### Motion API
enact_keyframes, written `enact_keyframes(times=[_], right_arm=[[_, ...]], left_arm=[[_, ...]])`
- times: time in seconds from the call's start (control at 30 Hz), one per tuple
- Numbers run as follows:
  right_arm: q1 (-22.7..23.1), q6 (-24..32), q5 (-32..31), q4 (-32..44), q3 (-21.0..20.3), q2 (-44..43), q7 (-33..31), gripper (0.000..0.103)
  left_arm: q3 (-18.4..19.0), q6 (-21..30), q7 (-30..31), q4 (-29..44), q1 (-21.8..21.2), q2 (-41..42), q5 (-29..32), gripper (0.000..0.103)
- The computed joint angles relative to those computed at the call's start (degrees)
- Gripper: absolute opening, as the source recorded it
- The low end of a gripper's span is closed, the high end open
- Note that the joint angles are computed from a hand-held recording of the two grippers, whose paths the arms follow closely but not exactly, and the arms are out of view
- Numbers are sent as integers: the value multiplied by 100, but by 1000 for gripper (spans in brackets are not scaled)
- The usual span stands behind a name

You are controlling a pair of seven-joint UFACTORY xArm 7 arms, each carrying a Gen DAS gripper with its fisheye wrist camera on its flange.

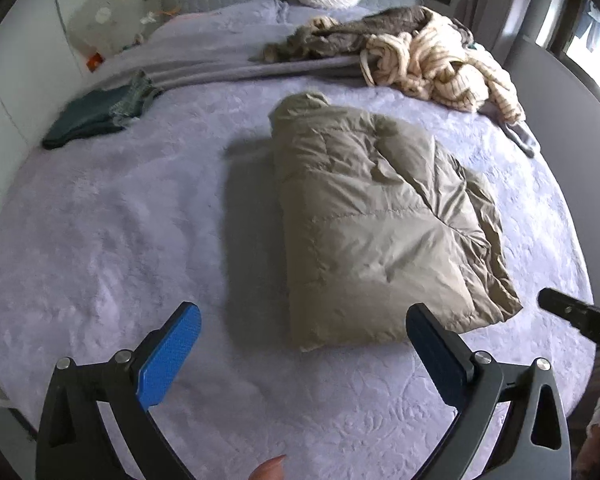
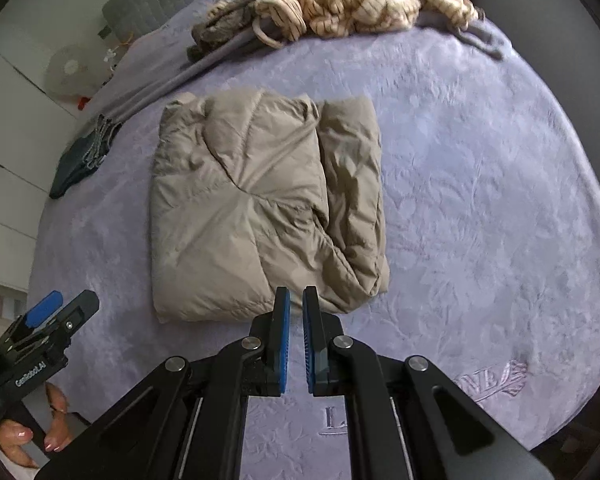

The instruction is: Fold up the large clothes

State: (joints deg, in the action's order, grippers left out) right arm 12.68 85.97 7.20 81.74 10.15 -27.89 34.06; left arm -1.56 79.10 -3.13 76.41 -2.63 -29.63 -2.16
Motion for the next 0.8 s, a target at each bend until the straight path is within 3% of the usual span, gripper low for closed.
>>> enact_keyframes(times=[0.07,0.13,0.17,0.4,0.47,0.8], right_arm=[[-6,29,-156,191,68,38,-59,24],[-14,42,-344,364,137,60,-158,69],[-17,23,-417,408,165,39,-196,75],[-74,193,-707,923,283,30,-439,91],[-95,154,-707,910,283,-60,-426,102],[-258,409,-966,1323,471,-93,-518,103]], left_arm=[[-58,-20,-70,39,45,-80,125,103],[-105,10,-186,122,87,-152,205,103],[-121,43,-240,161,99,-172,228,103],[-293,257,-519,408,116,-416,433,103],[-330,339,-567,479,105,-457,461,103],[-385,618,-753,682,151,-661,593,103]])
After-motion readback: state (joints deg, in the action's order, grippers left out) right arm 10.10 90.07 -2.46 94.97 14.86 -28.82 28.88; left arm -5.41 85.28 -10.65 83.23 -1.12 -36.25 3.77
